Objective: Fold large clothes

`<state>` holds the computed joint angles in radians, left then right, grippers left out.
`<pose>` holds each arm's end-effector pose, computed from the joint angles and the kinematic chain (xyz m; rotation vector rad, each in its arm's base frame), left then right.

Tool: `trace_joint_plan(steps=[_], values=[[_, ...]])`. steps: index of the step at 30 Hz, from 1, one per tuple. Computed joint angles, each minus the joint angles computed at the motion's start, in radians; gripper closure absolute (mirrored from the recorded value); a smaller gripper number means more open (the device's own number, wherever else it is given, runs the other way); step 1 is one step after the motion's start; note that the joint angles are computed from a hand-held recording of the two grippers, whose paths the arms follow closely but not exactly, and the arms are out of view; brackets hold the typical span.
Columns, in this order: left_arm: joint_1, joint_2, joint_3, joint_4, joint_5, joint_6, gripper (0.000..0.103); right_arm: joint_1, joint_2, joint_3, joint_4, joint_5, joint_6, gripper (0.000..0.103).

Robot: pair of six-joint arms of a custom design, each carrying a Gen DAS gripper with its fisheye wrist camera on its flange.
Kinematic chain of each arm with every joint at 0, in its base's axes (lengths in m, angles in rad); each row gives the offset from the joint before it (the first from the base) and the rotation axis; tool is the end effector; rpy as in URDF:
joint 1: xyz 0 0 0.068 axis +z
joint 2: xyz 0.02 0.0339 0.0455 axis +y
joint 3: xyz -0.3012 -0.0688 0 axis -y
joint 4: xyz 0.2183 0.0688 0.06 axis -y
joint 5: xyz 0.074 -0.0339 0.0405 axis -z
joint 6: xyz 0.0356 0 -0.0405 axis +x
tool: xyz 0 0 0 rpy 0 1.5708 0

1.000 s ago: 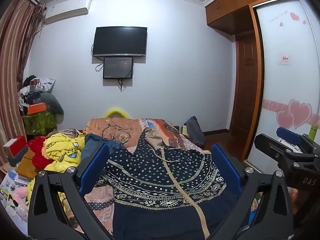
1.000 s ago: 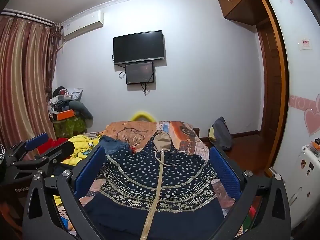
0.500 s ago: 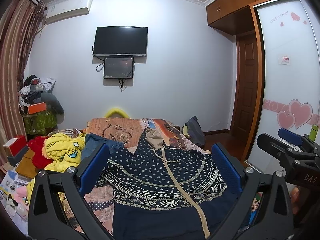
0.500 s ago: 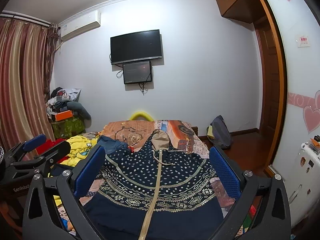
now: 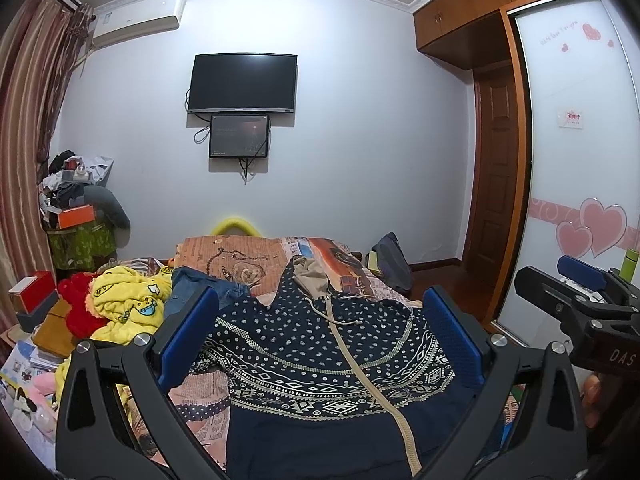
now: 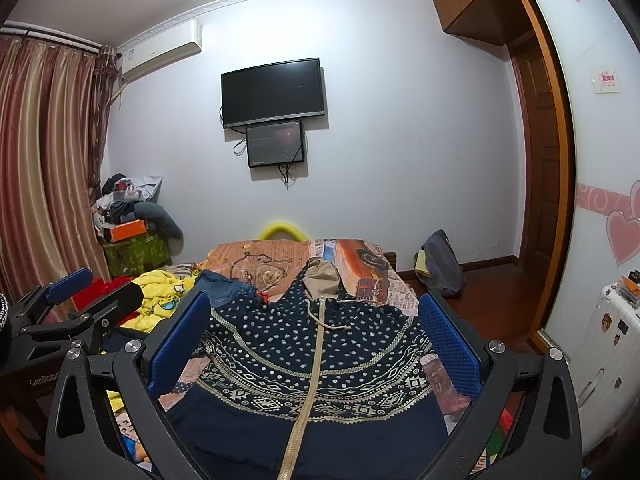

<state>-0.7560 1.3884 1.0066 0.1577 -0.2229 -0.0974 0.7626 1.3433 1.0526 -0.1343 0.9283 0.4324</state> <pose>0.2210 -0.1975 0.3599 0.4302 1.7561 -0.4111 0.2115 0.1626 0.3625 0.2673 1.8016 -0.0884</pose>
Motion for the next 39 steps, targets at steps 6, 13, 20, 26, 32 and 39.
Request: trace_joint_plan(steps=[6,13,20,26,32,39], values=[[0.001,0.001,0.001,-0.002,-0.001,0.002,0.001,0.001,0.001,0.002,-0.007,0.000,0.007,0.000],[0.005,0.008,-0.002,0.008,0.001,-0.001,0.000,-0.006,0.000,-0.010,0.005,-0.006,0.005,0.000],[0.009,0.009,-0.002,0.010,0.008,-0.005,0.000,-0.008,0.001,-0.009,0.004,-0.007,0.004,0.000],[0.009,0.010,-0.004,0.013,0.009,-0.004,0.000,-0.011,0.001,-0.011,0.003,-0.008,0.003,0.000],[0.007,0.011,-0.004,0.013,0.006,-0.006,0.000,-0.015,0.006,-0.009,0.000,-0.014,0.006,0.000],[0.022,0.042,0.023,0.001,0.021,-0.014,0.000,-0.034,0.021,0.006,-0.019,-0.038,0.018,0.000]])
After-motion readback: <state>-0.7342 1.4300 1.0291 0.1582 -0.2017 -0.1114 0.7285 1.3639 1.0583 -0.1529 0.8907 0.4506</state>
